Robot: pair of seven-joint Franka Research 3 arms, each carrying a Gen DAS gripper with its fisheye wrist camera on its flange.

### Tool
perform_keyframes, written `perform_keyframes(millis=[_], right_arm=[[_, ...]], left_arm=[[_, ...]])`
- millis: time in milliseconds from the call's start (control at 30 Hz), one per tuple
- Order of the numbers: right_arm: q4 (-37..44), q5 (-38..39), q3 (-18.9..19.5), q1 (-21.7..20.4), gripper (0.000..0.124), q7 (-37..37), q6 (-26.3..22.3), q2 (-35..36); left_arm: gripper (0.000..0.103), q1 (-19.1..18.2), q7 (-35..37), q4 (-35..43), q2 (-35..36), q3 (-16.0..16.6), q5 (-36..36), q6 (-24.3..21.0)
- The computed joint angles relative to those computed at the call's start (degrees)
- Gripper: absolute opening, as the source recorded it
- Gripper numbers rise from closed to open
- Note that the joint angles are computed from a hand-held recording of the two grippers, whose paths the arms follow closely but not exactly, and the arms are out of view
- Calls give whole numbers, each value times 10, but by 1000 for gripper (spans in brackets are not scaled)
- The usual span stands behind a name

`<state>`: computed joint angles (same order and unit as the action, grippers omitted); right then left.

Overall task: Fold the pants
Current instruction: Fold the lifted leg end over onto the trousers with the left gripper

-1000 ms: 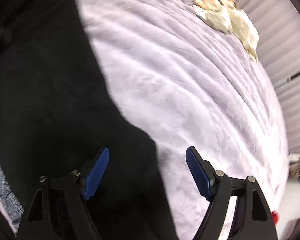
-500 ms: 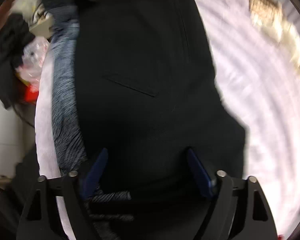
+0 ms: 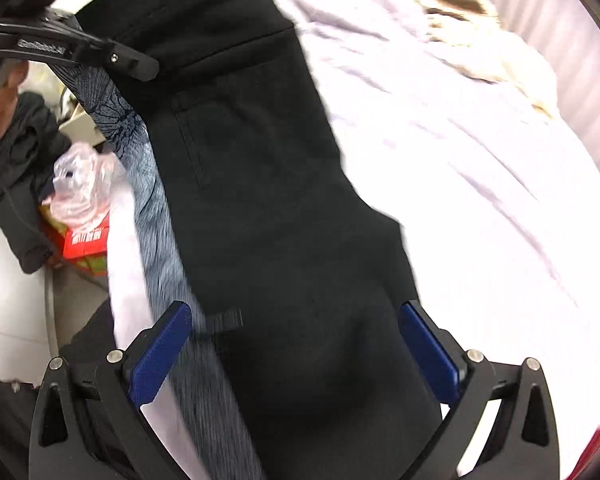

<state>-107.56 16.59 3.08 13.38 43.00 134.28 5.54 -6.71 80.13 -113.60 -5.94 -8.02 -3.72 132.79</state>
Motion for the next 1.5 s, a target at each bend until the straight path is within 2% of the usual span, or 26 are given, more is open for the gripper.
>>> perform_keyframes(millis=[133,233,300,433,700,833,1033,1133,1300,1500], right_arm=[[-117,17,-18,-21,103,12,41,-88],[-181,6,-27,-38,103,54,58,-129],[-205,-1,-32,-51,103,100,70,-137],[-237,58,-50,-59,103,96,89,-163],[-253,76,-72,-82,103,69,96,-202],[-267,80,-78,-96,103,67,96,-211],[-285,63,-84,-121,103,82,94,-210],[-297,62,-88,-128,103,80,95,-214],[-292,107,-104,-126,103,57,89,-208],[-254,176,-107,-124,103,44,85,-183]], left_arm=[[23,-22,-21,9,2,-22,17,8],[22,-38,-40,30,17,-35,32,8],[21,-45,-54,50,33,-39,43,-3],[21,-59,-64,87,54,-49,58,-30],[21,-112,-56,161,86,-83,92,-52],[21,-148,-68,214,151,-97,120,-78],[21,-211,-125,331,295,-87,185,-166],[22,-233,-151,341,308,-75,219,-166],[22,-240,-169,323,296,-73,238,-156],[22,-223,-172,291,266,-80,220,-131]])
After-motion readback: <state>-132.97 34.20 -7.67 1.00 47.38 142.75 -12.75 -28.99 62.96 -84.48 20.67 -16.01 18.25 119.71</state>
